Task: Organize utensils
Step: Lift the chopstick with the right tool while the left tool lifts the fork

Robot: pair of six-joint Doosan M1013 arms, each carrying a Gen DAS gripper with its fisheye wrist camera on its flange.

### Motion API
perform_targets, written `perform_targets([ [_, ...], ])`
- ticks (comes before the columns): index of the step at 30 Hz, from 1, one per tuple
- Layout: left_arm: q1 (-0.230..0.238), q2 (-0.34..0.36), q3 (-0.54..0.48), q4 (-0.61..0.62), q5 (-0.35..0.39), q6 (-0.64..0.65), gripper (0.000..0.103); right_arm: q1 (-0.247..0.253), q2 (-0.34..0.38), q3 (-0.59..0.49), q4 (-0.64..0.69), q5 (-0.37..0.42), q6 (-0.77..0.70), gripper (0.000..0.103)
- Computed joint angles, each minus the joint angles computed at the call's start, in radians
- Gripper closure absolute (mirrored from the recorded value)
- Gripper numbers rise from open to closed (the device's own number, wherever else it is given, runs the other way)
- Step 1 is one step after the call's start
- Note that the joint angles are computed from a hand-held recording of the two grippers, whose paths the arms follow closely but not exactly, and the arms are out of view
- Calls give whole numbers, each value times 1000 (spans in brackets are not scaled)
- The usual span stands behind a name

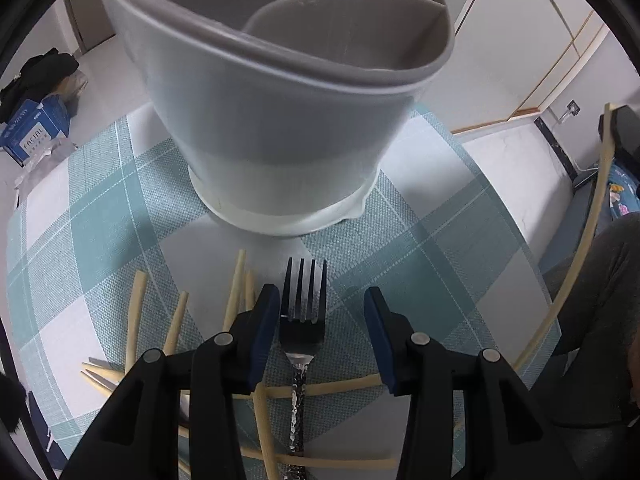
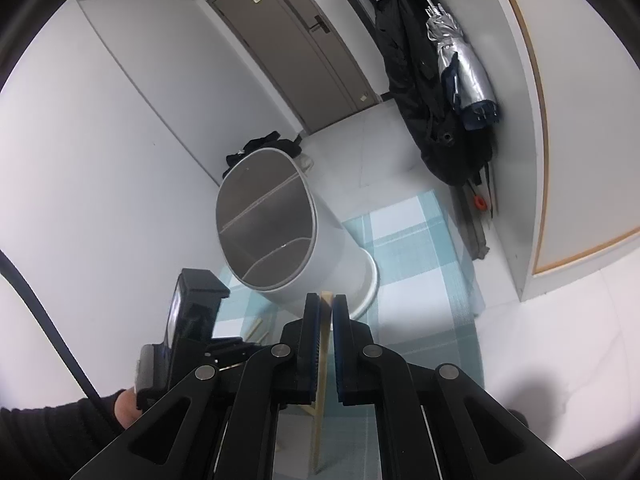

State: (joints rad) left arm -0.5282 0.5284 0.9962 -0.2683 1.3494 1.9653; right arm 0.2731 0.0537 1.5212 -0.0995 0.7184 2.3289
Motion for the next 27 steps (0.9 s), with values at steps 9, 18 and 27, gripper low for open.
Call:
perform_targets([
  [9, 18, -1, -6, 14, -12, -85, 85, 6, -4, 1, -30, 2, 20, 98],
  [18, 60, -110, 100, -108, -201, -121, 85, 35, -4, -4, -116, -22, 41, 98],
  [27, 72, -158, 127, -202, -297, -190, 86, 89, 11, -27, -253, -46, 41, 98],
])
